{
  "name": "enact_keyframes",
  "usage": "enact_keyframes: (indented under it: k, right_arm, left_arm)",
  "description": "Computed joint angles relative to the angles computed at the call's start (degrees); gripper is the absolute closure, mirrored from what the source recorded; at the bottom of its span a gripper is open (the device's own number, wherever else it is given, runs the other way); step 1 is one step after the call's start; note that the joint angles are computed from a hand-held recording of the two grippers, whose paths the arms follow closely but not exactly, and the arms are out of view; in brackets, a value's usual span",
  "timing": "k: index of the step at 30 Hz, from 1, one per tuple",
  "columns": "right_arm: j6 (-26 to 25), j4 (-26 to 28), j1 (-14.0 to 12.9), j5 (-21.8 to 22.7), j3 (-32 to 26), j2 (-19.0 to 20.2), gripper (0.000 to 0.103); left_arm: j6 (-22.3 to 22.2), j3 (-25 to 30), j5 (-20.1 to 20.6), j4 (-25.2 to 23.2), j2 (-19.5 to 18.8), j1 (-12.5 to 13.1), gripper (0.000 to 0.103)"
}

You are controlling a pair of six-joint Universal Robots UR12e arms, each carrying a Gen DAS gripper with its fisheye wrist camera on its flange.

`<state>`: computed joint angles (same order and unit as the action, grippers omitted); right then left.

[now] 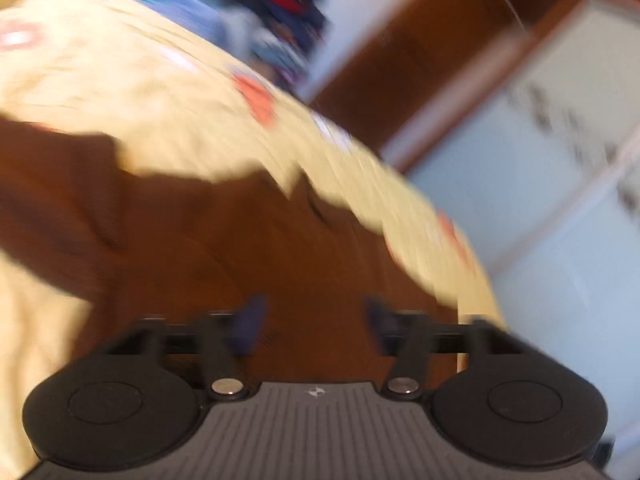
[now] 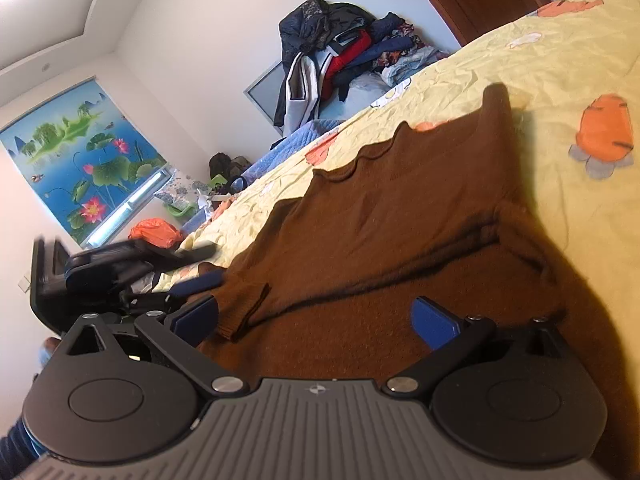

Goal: Fold small clothes

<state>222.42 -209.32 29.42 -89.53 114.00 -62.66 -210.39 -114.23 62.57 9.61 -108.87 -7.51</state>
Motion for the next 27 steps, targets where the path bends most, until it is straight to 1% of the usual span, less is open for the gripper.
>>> enact_keyframes:
  k: [1, 2, 3, 4, 6, 7, 9, 10, 11, 12, 13, 14, 16, 17, 18, 20, 21, 22, 24, 26, 27]
  right_arm:
    - [0.31, -0.56, -0.26, 0.13, -0.19, -0.01, 0.000]
    - [1.47, -0.42, -0.57, 0.28, -0.53, -0.19, 0.000]
    - [2.03, -0.27, -1.16, 0.88, -1.00, -0.34, 0.000]
    - [2.66, -0.41, -1.71, 1.21, -1.83, -0.13, 0.000]
    - [2.32, 1.65, -2.82, 1.14, -4.04, 0.22, 0.000]
    - [2.37, 3.70, -3.49, 1.31, -5.34, 0.49, 0.000]
    - [2.04, 9.51, -4.77, 0.80, -7.63, 0.95, 0.000]
    - [1.26, 14.58, -5.28, -0.22, -8.70, 0.85, 0.001]
    - [1.17, 17.38, -5.63, -2.62, -9.26, 1.32, 0.004]
    - [-1.02, 17.78, -6.06, -3.00, -9.29, 1.39, 0.006]
    - [-2.44, 15.95, -6.49, -3.30, -8.76, 1.79, 0.011]
    - [-3.08, 14.09, -7.18, -1.99, -8.17, 1.97, 0.013]
    - [-2.38, 10.60, -8.32, 1.01, -7.20, 2.45, 0.015]
    - [-2.68, 9.06, -8.25, 0.91, -7.10, 2.91, 0.015]
    - [-4.61, 8.97, -8.00, 0.44, -7.27, 3.16, 0.015]
    - [-7.85, 11.15, -6.92, -2.60, -8.22, 3.26, 0.014]
    - [-9.13, 11.90, -6.53, -3.65, -8.57, 3.37, 0.013]
    - [-10.23, 12.51, -6.50, -3.60, -8.93, 3.39, 0.011]
    - [-10.36, 12.43, -6.40, -3.53, -9.03, 3.44, 0.008]
    - [-10.25, 11.69, -6.64, -2.48, -8.77, 3.41, 0.005]
    - [-9.72, 10.83, -6.79, -1.94, -8.63, 3.53, 0.004]
  left_arm:
    - [-1.83, -0.70, 2.15, 2.13, 0.08, 0.21, 0.026]
    - [-2.43, -0.97, 2.83, 2.59, 0.15, 0.51, 0.026]
    - [-2.53, -1.01, 2.87, 1.80, 0.27, 0.69, 0.026]
    - [-1.93, -0.90, 2.19, 0.65, 0.31, 0.72, 0.027]
    - [1.92, -0.55, -0.95, -1.11, 0.09, 0.38, 0.027]
    - [4.25, -0.21, -1.54, -2.52, -0.01, -0.26, 0.027]
    - [8.95, 1.00, -0.87, -7.92, -0.23, -1.84, 0.026]
    - [9.49, 1.22, 0.28, -8.39, -0.79, -2.50, 0.027]
    - [10.14, 0.93, 0.78, -6.47, -1.16, -2.71, 0.027]
    - [10.90, 0.69, 0.56, -5.35, -1.40, -2.69, 0.026]
    - [12.10, 0.38, -0.17, -4.92, -1.47, -2.42, 0.026]
    - [12.67, 0.26, -1.28, -5.00, -1.46, -2.04, 0.026]
    - [11.93, -0.06, -3.22, -5.12, -1.25, -1.11, 0.026]
    - [10.71, -0.62, -3.56, -4.46, -0.83, -0.65, 0.026]
    - [9.21, -1.51, -3.46, -2.91, -0.31, -0.17, 0.026]
    - [5.60, -3.97, -2.24, 2.60, 0.74, 1.21, 0.026]
    - [2.95, -5.18, -0.41, 5.72, 1.29, 1.77, 0.025]
    - [-0.10, -6.52, 1.93, 8.72, 1.80, 2.68, 0.025]
    - [-6.97, -8.86, 7.97, 13.65, 2.59, 4.77, 0.024]
    - [-15.56, -10.69, 13.98, 16.43, 3.07, 7.38, 0.024]
    - [-20.23, -11.30, 15.74, 17.00, 3.18, 8.99, 0.024]
